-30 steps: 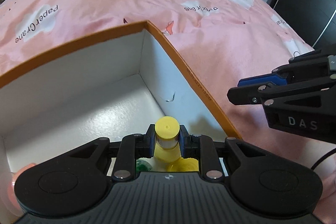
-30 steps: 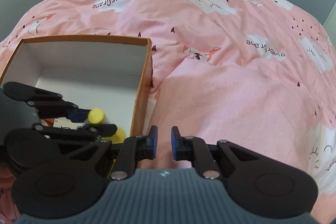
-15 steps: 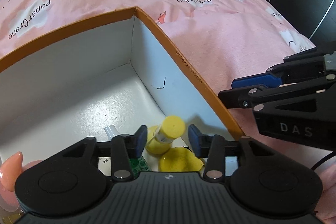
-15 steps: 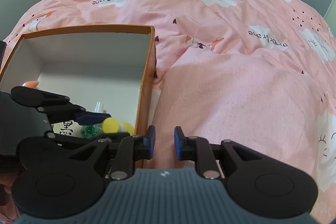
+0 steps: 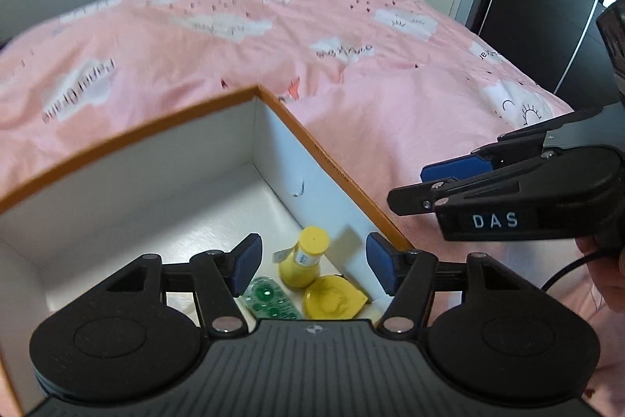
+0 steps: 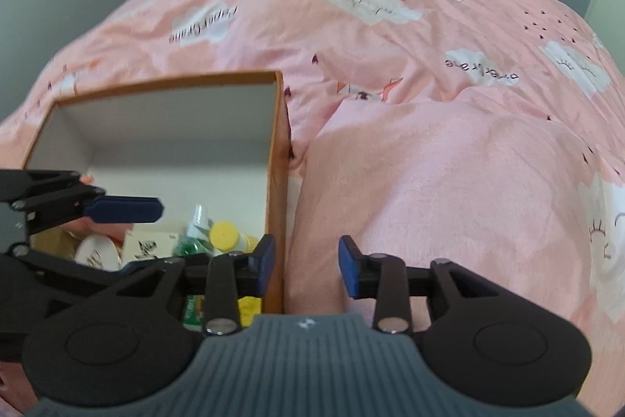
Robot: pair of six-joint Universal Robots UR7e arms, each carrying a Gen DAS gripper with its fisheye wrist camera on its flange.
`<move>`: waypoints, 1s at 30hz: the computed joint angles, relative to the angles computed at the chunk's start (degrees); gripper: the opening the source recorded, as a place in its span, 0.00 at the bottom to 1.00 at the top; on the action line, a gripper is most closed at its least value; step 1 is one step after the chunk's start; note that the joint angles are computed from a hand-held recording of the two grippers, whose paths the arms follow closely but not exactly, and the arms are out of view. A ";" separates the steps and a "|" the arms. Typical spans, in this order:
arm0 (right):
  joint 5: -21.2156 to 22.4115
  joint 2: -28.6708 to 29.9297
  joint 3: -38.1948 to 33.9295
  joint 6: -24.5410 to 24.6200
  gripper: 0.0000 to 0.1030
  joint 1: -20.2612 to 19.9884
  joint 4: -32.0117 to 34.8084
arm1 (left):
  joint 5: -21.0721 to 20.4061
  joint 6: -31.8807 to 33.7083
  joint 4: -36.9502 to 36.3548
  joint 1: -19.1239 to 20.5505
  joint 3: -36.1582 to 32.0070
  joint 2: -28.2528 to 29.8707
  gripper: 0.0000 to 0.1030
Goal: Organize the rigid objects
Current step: 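Withdraw both tools from the box toward the silver jar and pink tin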
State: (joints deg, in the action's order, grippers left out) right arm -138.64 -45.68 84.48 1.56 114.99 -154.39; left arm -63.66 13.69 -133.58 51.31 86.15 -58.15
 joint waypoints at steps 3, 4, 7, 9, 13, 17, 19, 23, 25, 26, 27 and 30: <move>0.64 -0.91 2.14 0.17 0.35 0.76 -3.69 | -0.18 0.09 -1.93 -0.61 1.86 -1.83 0.70; 1.36 -1.29 3.28 -0.19 0.36 0.99 -5.99 | -0.80 -0.29 -2.82 -0.69 2.70 -2.58 0.70; 2.79 -2.10 6.13 -0.02 0.39 1.80 -11.30 | -1.58 -1.29 -4.67 -1.05 5.08 -4.61 0.70; 1.82 -1.98 7.64 -0.48 0.40 2.64 -14.96 | -1.28 -0.97 -6.42 -1.41 6.75 -5.83 0.70; -3.34 -0.39 9.74 -2.95 0.41 4.73 -22.54 | -1.27 -0.94 -7.79 -1.94 9.94 -8.54 0.70; -3.98 -1.62 13.24 2.09 0.42 5.64 -22.72 | -2.35 -2.93 -6.07 -1.46 12.49 -11.10 0.71; -3.30 -2.81 15.51 5.69 0.42 5.68 -22.10 | -3.76 -3.46 -5.27 -0.74 14.01 -12.39 0.69; -5.08 -3.87 19.08 12.51 0.42 6.17 -17.85 | -6.63 -3.12 0.16 0.64 15.50 -14.13 0.63; -4.06 -4.89 20.67 17.21 0.38 5.96 -14.45 | -7.15 -1.39 2.66 0.87 16.18 -14.54 0.62; -2.77 -5.52 21.49 19.50 0.33 5.64 -13.49 | -7.56 -0.78 3.58 0.97 16.59 -14.71 0.62; -1.35 -6.19 22.27 21.78 0.30 5.28 -12.53 | -8.32 -0.08 4.33 1.09 17.08 -14.93 0.62; 0.70 -7.54 23.70 27.60 0.29 4.59 -8.27 | -9.40 2.25 6.62 0.96 18.20 -15.03 0.62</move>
